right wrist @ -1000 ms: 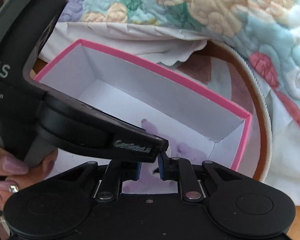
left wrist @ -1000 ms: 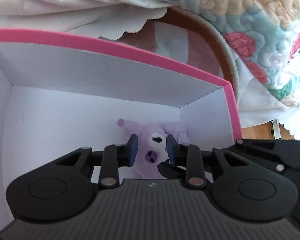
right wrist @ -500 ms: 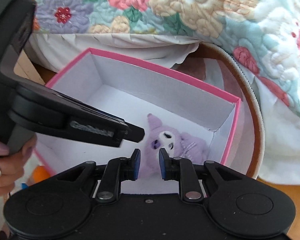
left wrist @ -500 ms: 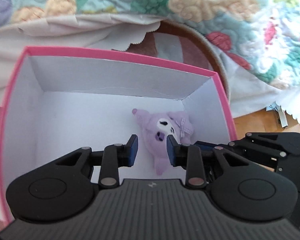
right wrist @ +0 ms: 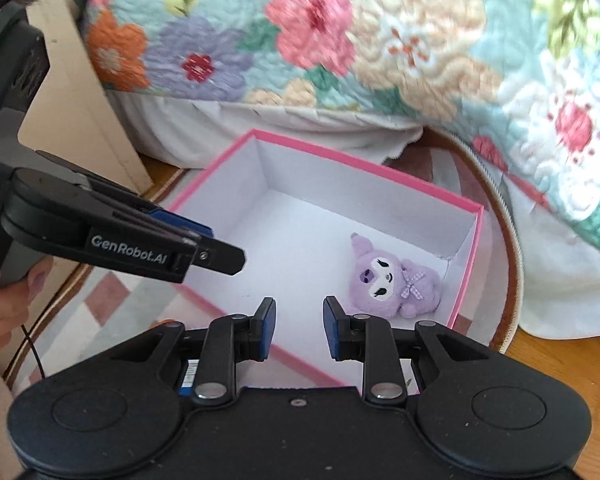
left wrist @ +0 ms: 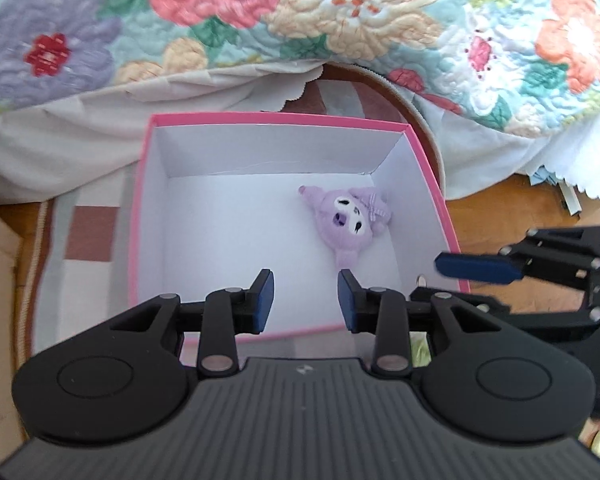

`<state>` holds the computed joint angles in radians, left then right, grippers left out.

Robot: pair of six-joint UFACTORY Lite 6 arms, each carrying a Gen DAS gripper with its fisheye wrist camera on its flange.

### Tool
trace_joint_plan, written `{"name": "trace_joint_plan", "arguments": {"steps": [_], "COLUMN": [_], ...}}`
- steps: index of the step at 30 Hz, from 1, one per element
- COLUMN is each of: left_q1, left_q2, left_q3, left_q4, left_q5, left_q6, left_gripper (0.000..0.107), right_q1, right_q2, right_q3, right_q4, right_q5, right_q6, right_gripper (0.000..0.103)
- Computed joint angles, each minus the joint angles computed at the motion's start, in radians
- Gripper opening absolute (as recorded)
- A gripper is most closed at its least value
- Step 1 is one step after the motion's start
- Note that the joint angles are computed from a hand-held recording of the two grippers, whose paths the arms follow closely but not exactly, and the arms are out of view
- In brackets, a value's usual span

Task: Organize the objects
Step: 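Move the left gripper to the clear box with orange label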

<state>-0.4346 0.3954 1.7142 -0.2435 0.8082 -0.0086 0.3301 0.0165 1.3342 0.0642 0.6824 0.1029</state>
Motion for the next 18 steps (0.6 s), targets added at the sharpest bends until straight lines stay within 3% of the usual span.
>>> {"name": "trace_joint_plan", "arguments": {"steps": [14, 18], "left_q1": [0.113, 0.146], "left_q2": [-0.386, -0.497], "left_q3": [-0.253, -0.351], "left_q4": [0.014, 0.040], "left_q5": [0.156, 0.156], "left_q6": [0.074, 0.108], "left_gripper": [0.044, 0.053], "right_q1": [0.178, 0.257], "right_q2": [-0.181, -0.200], "right_q3": [0.014, 0.010], "right_q4": [-0.149, -0.192], "right_q5": [0.136, 0.149], "right_q6": [0.218, 0.280], "right_gripper": [0.044, 0.050]}}
